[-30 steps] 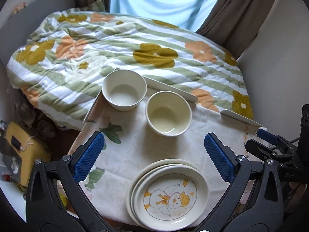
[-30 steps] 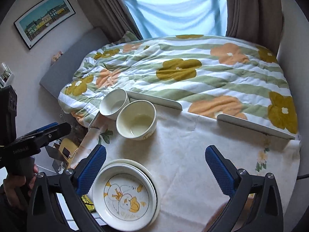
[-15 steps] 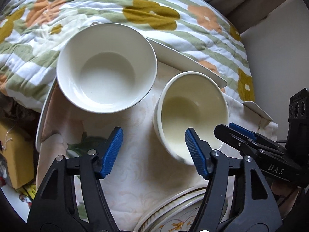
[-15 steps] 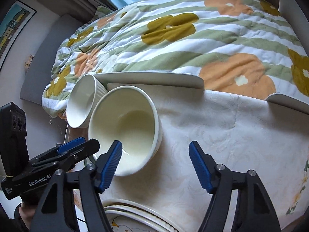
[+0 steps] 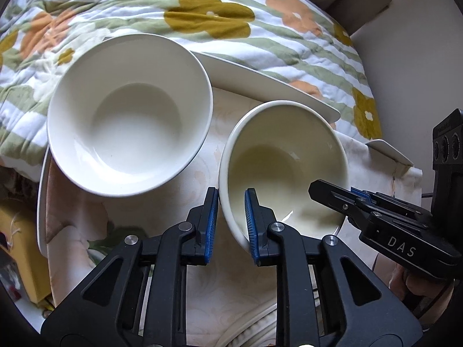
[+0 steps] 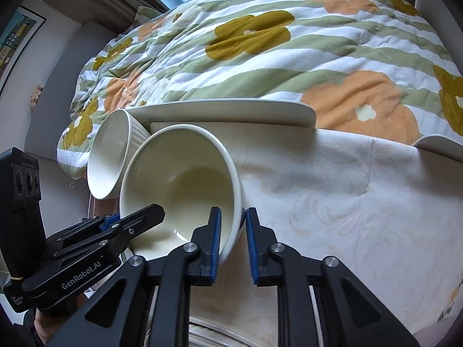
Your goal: Organize plates and bowls
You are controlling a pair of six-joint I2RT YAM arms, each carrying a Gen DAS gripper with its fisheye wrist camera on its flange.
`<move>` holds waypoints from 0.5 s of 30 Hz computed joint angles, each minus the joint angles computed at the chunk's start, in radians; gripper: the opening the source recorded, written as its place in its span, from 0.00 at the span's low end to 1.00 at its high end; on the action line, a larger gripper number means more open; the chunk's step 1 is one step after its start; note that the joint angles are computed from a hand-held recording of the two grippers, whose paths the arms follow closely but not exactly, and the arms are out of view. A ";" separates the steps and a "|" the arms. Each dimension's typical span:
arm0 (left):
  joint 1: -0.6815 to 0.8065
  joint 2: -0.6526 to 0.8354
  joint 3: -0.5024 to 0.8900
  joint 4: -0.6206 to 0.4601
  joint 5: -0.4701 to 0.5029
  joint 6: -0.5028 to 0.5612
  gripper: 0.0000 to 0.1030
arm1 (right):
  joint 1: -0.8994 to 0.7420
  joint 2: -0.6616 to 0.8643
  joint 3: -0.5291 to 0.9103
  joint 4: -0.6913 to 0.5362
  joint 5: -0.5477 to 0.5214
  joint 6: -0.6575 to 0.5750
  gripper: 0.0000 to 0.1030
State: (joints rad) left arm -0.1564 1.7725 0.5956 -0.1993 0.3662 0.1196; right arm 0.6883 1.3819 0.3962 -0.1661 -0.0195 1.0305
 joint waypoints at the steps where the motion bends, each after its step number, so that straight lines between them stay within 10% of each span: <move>1: -0.004 -0.007 -0.003 0.002 -0.003 0.001 0.16 | 0.003 0.000 0.003 -0.005 0.006 0.001 0.15; 15: -0.057 -0.374 -0.081 -0.152 -0.001 -0.016 0.16 | 0.174 -0.334 0.053 -0.346 0.198 0.146 0.15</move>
